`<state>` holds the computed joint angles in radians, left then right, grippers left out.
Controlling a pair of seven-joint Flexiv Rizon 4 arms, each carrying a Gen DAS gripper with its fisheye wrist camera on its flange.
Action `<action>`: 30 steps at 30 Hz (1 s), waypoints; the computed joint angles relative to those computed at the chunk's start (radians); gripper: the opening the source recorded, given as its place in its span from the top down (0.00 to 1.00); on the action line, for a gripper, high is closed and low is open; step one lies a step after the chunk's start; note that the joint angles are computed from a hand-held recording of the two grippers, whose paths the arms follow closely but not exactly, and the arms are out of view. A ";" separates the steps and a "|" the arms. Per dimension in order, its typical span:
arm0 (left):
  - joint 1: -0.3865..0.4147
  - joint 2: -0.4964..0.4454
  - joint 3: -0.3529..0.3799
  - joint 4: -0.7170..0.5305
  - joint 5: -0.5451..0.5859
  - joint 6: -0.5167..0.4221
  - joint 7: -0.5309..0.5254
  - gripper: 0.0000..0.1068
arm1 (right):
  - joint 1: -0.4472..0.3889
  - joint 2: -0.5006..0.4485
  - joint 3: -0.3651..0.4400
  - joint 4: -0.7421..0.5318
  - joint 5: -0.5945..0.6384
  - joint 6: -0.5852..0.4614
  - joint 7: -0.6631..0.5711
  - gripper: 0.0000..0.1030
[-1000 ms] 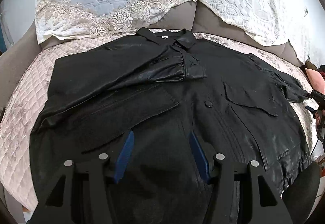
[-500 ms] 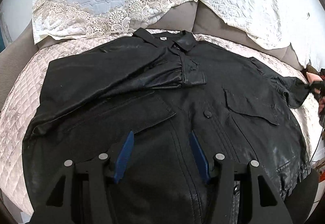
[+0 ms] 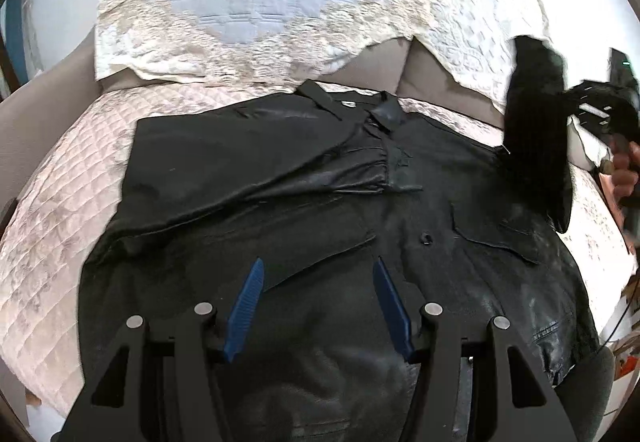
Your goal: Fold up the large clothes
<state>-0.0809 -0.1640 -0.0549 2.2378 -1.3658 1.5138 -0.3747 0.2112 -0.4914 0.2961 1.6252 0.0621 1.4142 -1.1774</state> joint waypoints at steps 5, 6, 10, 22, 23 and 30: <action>0.027 0.001 0.022 0.005 0.049 -0.014 -0.052 0.45 | -0.007 -0.170 0.111 -0.160 0.053 -0.245 -0.092 0.79; 0.033 0.002 0.020 0.004 0.053 -0.016 -0.054 0.45 | 0.002 -0.173 0.106 -0.155 0.067 -0.251 -0.101 0.75; 0.045 -0.001 0.011 -0.018 0.058 -0.032 -0.036 0.45 | -0.055 -0.113 0.174 -0.055 0.203 -0.165 -0.230 0.58; 0.076 -0.274 -0.017 -0.361 0.489 -0.363 -0.426 0.41 | -0.029 0.096 -0.038 0.276 0.142 0.057 -0.039 0.57; 0.081 -0.299 -0.024 -0.390 0.519 -0.394 -0.465 0.42 | -0.036 0.101 -0.036 0.293 0.136 0.067 -0.028 0.57; 0.114 -0.369 -0.101 -0.467 0.639 -0.414 -0.557 0.93 | -0.093 0.113 -0.018 0.350 0.110 0.082 0.017 0.57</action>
